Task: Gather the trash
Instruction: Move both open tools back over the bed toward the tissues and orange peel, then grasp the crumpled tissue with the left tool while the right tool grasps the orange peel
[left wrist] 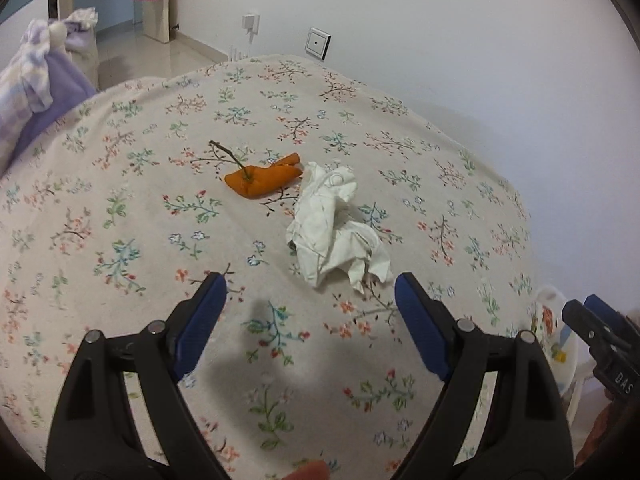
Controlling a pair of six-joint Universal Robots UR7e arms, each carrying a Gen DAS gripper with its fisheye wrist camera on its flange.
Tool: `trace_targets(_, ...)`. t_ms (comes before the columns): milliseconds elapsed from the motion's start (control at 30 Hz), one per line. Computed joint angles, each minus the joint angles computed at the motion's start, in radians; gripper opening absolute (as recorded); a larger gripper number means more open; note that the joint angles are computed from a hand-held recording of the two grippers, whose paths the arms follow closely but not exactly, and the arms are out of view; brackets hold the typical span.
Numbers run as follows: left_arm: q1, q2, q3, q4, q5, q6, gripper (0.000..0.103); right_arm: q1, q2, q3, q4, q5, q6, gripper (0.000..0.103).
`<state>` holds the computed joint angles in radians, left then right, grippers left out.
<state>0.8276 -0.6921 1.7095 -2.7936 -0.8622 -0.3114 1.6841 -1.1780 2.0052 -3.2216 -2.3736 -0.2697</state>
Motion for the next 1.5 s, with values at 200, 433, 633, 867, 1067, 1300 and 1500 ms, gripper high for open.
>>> trace_targets(200, 0.036, 0.071, -0.065, -0.046, -0.026, -0.005, 0.065, -0.015, 0.048, -0.046, 0.007, 0.041, -0.043, 0.070)
trace_targets(433, 0.065, 0.099, -0.099, -0.069, -0.065, -0.001, 0.024, -0.047, 0.103, -0.103, 0.039, 0.108, -0.096, 0.070)
trace_targets(633, 0.081, 0.012, 0.013, -0.187, -0.087, -0.073, 0.023, -0.056, 0.173, -0.187, 0.068, 0.169, -0.144, 0.070)
trace_targets(867, 0.099, -0.068, 0.077, -0.214, 0.018, -0.082, 0.023, -0.033, 0.294, -0.307, 0.133, 0.251, -0.195, 0.070)
trace_targets(1067, 0.123, -0.101, 0.106, -0.192, 0.078, -0.117, 0.023, -0.015, 0.400, -0.429, 0.237, 0.350, -0.224, 0.070)
trace_targets(1300, 0.139, -0.098, 0.107, -0.213, 0.092, -0.101, 0.023, -0.010, 0.500, -0.540, 0.299, 0.389, -0.271, 0.070)
trace_targets(1500, 0.151, -0.095, 0.099, -0.227, 0.078, -0.107, 0.023, -0.004, 0.546, -0.596, 0.309, 0.403, -0.312, 0.070)
